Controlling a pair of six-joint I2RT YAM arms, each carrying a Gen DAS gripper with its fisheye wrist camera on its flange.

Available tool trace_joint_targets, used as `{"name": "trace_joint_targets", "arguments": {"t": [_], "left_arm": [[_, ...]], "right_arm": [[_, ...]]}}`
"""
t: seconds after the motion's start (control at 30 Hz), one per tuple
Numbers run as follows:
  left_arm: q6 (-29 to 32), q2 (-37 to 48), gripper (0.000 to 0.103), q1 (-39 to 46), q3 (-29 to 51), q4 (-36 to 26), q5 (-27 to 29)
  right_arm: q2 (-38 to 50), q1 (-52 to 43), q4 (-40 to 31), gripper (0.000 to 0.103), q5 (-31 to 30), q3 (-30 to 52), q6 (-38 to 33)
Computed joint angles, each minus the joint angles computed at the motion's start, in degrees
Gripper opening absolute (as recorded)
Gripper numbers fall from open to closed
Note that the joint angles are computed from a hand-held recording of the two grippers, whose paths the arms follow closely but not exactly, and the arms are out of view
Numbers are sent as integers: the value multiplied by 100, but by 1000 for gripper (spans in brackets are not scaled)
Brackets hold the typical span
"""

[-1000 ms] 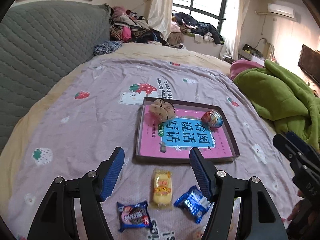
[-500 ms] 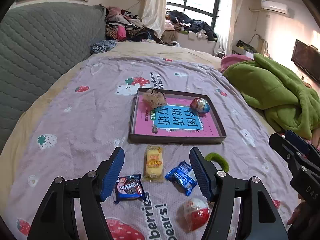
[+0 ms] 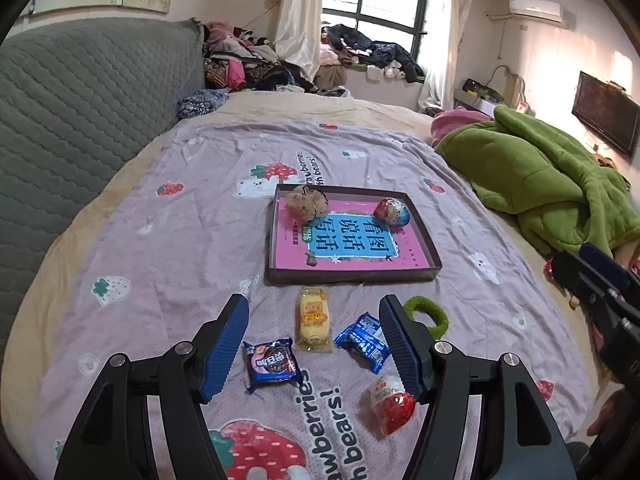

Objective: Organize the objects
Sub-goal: 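Withdraw both tools from the tray back toward the remaining items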

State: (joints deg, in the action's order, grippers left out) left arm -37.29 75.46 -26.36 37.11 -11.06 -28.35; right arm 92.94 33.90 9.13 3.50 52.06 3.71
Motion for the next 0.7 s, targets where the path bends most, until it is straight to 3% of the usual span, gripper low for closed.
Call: {"name": "trace_joint_targets", "arguments": {"t": [0.7], "left_arm": [[-45,-563,69,-279,-406,-294,-125]], "right_arm": [[-594,365,-28,69,186,-497,-51]]}}
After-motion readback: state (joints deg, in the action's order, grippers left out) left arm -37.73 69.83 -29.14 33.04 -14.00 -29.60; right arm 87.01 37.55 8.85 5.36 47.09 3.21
